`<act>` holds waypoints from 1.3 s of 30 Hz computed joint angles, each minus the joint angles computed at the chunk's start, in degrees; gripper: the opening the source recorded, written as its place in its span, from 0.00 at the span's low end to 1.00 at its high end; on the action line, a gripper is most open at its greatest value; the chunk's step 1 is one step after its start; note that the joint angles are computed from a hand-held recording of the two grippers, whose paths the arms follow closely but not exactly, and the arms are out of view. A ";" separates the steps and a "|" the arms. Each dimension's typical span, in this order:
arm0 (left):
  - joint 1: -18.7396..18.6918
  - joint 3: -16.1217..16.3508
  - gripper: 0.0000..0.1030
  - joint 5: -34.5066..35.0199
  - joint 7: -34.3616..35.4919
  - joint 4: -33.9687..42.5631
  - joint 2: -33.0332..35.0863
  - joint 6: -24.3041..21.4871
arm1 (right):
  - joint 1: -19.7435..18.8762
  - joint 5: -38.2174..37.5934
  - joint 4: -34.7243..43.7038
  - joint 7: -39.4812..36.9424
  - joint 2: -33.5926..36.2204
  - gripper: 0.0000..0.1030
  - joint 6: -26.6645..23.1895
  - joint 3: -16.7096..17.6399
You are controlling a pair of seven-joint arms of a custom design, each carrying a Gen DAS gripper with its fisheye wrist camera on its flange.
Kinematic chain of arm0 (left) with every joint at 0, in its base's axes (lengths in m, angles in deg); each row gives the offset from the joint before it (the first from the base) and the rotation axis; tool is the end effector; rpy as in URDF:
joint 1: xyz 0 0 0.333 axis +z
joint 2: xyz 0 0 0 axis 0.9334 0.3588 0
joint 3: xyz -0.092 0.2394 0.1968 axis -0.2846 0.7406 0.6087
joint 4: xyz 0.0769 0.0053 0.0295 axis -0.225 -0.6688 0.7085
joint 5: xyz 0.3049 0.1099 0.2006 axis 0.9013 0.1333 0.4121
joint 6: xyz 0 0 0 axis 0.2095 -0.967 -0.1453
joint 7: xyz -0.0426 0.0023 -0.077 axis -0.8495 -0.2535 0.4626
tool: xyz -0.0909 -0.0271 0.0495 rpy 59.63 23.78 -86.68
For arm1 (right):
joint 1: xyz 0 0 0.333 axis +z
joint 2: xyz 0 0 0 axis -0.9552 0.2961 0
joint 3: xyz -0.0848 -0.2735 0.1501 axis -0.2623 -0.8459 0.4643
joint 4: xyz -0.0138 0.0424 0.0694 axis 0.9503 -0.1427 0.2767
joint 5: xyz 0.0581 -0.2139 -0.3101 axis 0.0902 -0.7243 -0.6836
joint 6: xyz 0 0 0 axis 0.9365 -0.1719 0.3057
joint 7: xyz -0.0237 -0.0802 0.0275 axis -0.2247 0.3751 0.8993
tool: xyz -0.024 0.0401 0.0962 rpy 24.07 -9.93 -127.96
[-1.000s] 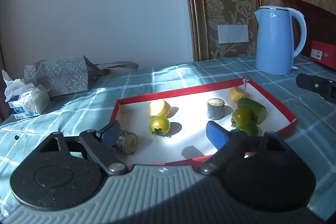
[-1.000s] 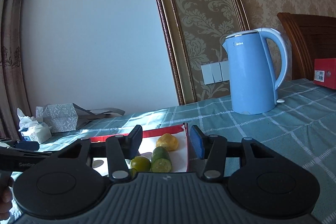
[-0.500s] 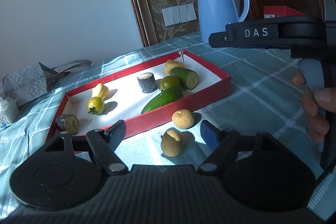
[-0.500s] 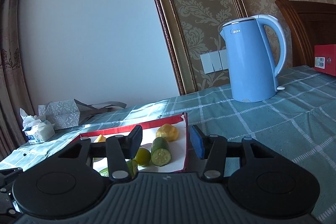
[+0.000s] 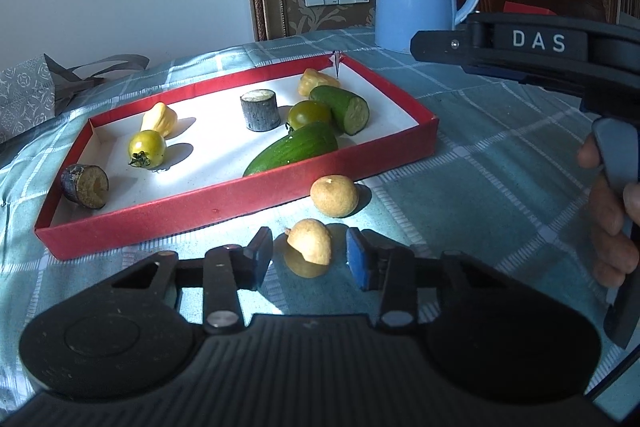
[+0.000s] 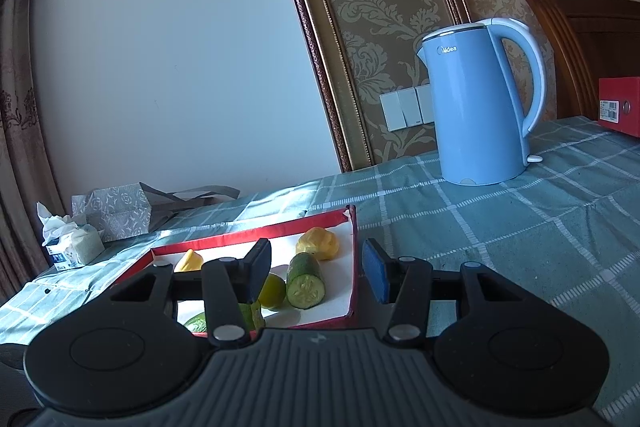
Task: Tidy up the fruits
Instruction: 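Grasp a small yellow potato beside the tray with the left tool, then hold the potato in the left tool while the right tool grasps another small potato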
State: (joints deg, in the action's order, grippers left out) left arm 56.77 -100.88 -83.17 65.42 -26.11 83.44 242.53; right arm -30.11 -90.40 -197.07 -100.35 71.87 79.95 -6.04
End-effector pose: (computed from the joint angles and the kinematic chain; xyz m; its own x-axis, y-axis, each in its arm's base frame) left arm 0.5016 -0.4364 0.3653 -0.8420 -0.5344 -0.0745 -0.2664 0.5319 -0.8038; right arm 0.3828 0.3985 0.3694 -0.4719 -0.8362 -0.2794 -0.0775 0.3550 -0.9316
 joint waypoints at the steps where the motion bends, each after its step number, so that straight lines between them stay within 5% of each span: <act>1: 0.40 -0.44 0.33 -0.20 0.17 0.14 0.11 -0.43 | 0.00 0.11 0.06 -0.12 0.05 0.48 0.00 0.00; 12: 6.65 -6.86 0.23 -2.86 2.67 0.37 1.36 -2.67 | -0.14 1.21 0.15 -0.13 0.11 0.48 0.18 -0.13; 24: 16.84 -14.11 0.23 7.60 -3.72 -3.58 5.83 13.93 | 0.43 1.17 0.46 0.18 0.45 0.48 -0.90 0.03; 29: 12.90 -9.17 0.23 7.85 -6.77 -2.51 4.79 16.53 | 0.96 1.13 1.84 -2.18 0.78 0.48 2.21 0.81; 36: 10.74 -5.53 0.24 10.14 -12.14 -2.40 3.70 17.28 | 2.31 7.56 13.18 -24.59 8.04 0.48 5.71 -0.90; 39: 7.83 -2.04 0.24 8.70 -14.04 -1.84 2.77 17.60 | 2.74 7.94 15.05 -26.29 9.63 0.48 8.68 -2.52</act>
